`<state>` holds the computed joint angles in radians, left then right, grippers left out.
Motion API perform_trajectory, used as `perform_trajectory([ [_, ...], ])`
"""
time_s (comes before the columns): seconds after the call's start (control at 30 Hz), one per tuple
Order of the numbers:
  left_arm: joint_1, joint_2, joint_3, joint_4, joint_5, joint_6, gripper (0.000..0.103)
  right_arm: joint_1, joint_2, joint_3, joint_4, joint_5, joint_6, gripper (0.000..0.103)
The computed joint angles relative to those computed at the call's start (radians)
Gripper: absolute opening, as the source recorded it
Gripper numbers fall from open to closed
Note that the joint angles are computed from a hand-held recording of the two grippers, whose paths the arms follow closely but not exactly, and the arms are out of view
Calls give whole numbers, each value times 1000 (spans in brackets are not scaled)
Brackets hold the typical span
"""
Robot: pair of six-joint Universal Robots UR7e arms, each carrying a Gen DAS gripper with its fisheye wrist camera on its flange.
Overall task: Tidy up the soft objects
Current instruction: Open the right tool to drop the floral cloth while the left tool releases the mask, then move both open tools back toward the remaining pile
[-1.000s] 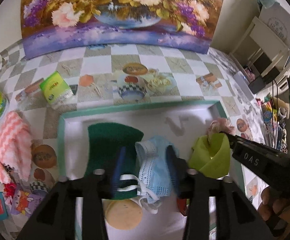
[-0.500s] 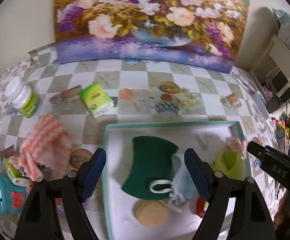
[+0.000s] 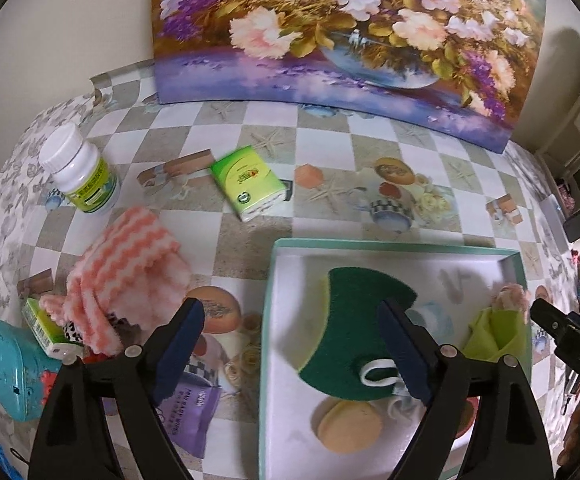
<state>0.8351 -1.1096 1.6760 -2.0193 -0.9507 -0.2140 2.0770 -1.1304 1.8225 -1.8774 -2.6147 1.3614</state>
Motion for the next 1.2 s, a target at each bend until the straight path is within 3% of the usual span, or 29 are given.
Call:
perform_trajectory([
  [0.03, 2, 1, -1, 3, 2, -1, 93, 0, 2, -3, 8, -2, 4, 102],
  [0.07, 5, 3, -2, 10, 8, -4, 97, 1, 4, -5, 11, -5, 6, 103],
  [0.5, 25, 3, -33, 61, 19, -12, 97, 8, 41, -53, 44, 19, -4, 103],
  [0.63, 35, 7, -50, 115, 52, -18, 97, 24, 72, -79, -10, 30, -81, 103],
  [0.97, 71, -23, -108, 145, 47, -55, 97, 74, 195, -175, -194, 48, -337, 103],
  [1.2, 84, -53, -128, 177, 102, -72, 97, 71, 267, -217, -300, 104, -444, 103],
])
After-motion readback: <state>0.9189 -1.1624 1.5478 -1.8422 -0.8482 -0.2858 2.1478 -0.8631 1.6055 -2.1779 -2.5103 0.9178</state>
